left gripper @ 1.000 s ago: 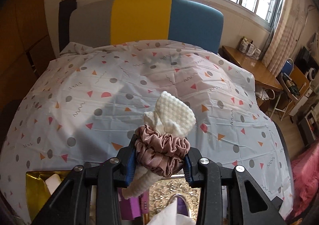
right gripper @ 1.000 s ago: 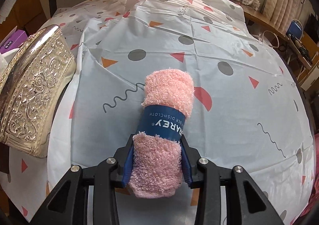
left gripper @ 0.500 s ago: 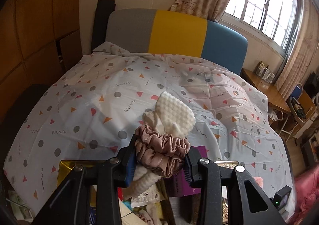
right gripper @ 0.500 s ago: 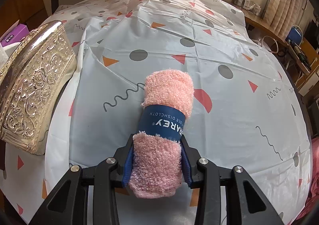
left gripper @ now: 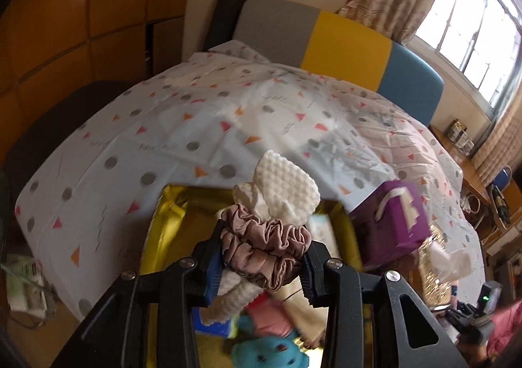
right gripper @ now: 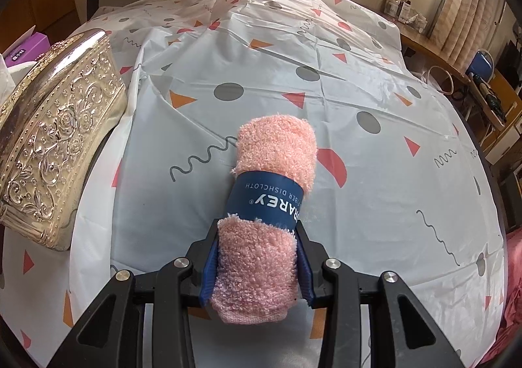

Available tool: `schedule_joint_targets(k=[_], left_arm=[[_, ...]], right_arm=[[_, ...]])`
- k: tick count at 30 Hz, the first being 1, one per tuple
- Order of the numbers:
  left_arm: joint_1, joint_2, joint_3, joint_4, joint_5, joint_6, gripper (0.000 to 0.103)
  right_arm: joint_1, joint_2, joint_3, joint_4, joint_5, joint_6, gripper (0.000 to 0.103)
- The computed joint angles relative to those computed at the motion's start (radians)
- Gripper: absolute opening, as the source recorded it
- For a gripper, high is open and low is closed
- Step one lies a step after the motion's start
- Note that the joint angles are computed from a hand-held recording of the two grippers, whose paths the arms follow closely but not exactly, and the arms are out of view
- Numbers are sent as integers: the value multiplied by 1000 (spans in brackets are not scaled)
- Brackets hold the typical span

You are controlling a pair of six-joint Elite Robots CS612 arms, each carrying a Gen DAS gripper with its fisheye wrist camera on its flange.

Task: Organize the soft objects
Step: 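Carry the white sponge with the left tool into the tray and release it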

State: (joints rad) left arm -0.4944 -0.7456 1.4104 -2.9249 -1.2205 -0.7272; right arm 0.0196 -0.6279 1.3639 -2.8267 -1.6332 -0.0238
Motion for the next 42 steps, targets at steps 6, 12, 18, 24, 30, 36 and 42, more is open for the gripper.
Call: schedule_joint_targets(k=[6,12,18,24,30,36,42], left_arm=[[6,-33,130,-14,-3,-115,39],[17,-8,122,21,-45,-148,39],[32,56,2,85,-52,-120,42],[56,121,-120,216,-96,-181,53],[47,121,-124,259,-45,-193,65],[-2,57,-10,123,126,-107,74],[-36,10,78,10,219,-54,74]], right_arm=[[1,-1,5,-11,-3,-5,40],[2,0,6,-19,-8,-7,40],[2,-2,13,-32,-11,-1,40],[3,-1,17,-43,-18,4,40],[3,-2,19,-46,-17,1,40],[3,-1,17,-44,-20,-1,40],[4,-1,17,-46,-26,-5,40]])
